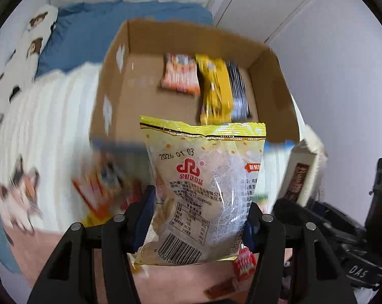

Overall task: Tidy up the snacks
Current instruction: 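Lower both packs into the box beside the others and open both tools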

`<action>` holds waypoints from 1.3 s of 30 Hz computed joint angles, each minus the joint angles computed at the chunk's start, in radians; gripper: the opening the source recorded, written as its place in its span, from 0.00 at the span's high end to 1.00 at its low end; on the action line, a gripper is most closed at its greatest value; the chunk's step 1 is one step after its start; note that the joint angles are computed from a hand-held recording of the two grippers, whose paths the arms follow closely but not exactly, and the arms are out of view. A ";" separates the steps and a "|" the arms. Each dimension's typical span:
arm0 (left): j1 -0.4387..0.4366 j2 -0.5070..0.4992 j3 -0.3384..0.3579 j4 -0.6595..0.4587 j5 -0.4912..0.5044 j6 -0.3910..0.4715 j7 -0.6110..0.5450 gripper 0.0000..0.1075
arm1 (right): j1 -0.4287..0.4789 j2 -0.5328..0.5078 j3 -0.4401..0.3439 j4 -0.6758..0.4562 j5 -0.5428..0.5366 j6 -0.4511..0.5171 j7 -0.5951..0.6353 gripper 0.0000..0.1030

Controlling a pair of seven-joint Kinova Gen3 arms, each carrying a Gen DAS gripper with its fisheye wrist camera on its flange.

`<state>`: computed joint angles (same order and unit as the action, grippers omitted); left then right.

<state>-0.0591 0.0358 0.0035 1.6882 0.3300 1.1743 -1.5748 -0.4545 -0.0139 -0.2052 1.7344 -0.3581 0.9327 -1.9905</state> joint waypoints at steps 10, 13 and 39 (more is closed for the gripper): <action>-0.048 0.452 0.035 -0.463 -0.107 0.194 0.090 0.48 | -0.063 0.407 0.012 -0.409 0.147 0.157 -0.041 0.42; -0.012 0.565 -0.027 -0.602 -0.077 0.313 0.096 0.48 | -0.083 0.500 0.028 -0.489 0.146 0.206 -0.039 0.42; 0.047 0.643 -0.094 -0.650 -0.090 0.396 0.111 0.15 | -0.081 0.691 0.041 -0.621 0.140 0.380 -0.006 0.05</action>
